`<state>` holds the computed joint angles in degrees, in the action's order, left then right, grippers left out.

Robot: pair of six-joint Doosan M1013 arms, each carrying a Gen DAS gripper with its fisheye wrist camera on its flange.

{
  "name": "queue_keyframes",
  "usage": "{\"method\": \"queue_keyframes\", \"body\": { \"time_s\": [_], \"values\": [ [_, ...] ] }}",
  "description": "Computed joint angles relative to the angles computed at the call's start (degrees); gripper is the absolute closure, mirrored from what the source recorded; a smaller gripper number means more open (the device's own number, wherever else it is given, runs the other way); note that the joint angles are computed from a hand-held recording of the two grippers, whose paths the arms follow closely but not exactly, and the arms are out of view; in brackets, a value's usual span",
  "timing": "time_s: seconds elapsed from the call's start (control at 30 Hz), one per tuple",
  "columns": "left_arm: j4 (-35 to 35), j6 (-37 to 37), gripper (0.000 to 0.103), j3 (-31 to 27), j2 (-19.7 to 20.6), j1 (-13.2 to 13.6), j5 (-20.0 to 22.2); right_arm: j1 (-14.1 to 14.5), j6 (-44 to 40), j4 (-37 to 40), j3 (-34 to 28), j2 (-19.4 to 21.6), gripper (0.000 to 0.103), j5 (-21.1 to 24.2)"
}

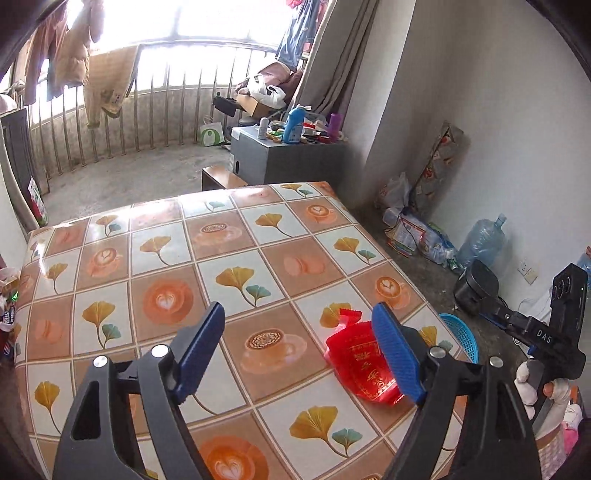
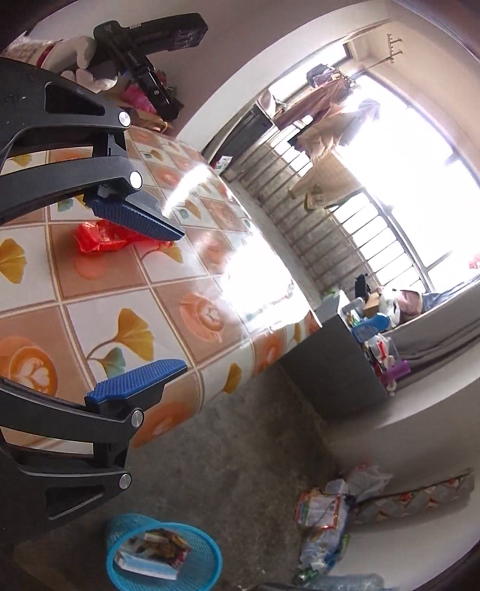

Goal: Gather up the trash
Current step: 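Return both tools to the table toward the red candy wrapper, then grasp the red candy wrapper with the right tool and lift it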

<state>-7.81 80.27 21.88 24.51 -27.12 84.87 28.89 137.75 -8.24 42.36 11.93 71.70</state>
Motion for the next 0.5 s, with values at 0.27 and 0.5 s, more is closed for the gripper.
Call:
{"method": "queue_keyframes", "body": {
  "time_s": [0.27, 0.5],
  "values": [
    [-8.8, -0.2, 0.055, 3.3, 0.6, 1.3, 1.2, -0.1, -7.0, 12.3, -4.8, 4.2, 0.057, 4.3],
    [-12.8, -0.2, 0.075, 4.9, 1.3, 1.4, 3.0, 0.2, -11.0, 15.3, -10.3, 8.2, 0.075, 12.8]
  ]
}}
